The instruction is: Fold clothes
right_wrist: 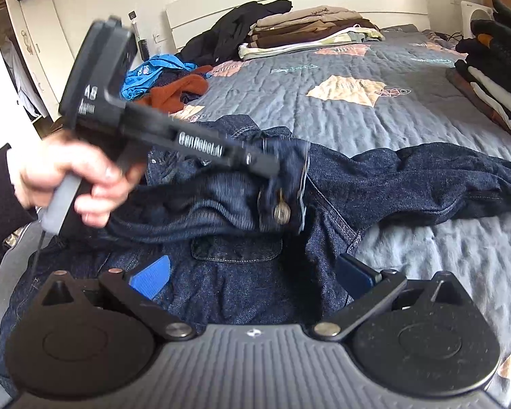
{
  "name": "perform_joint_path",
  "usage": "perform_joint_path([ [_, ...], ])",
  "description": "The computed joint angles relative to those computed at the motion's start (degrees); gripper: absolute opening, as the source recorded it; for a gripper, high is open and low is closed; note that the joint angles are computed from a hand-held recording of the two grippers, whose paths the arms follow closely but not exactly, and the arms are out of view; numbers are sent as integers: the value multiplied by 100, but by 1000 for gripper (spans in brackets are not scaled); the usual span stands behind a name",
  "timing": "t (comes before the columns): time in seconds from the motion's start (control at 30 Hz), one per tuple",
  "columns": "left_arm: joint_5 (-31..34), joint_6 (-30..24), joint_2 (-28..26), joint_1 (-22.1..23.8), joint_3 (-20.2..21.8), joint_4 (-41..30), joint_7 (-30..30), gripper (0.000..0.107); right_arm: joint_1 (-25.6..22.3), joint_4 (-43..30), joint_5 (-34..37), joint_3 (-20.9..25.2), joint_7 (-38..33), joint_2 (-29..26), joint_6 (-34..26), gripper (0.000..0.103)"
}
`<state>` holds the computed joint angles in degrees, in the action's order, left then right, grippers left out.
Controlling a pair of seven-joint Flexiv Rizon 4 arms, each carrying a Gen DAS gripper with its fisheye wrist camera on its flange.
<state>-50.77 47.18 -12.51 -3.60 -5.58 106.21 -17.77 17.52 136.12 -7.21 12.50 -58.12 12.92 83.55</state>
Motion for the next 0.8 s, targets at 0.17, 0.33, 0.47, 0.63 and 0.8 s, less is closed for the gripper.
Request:
perform_joint_path([
  [0.17, 377, 231, -233, -71, -23, -77, -258, 21, -23, -8, -47, 17, 21, -9, -19, 103],
  [0.33, 80, 504, -116, -22, -67, 98, -307, 31, -10, -41, -45, 10, 28, -38, -18, 103],
  [0.47, -512, 811, 483, -34, 15, 531, 273, 41, 44, -59, 25, -10, -20, -62, 11, 103],
  [0.63, -1648, 1328, 1577, -196, 507, 1306, 1177, 63, 142, -109, 148, -17, -84, -82, 77, 103],
  [0.8, -2563, 3349, 2454, -583, 892, 2271, 2742, 69, 56, -161, 33, 100, 176, -158, 247, 103],
])
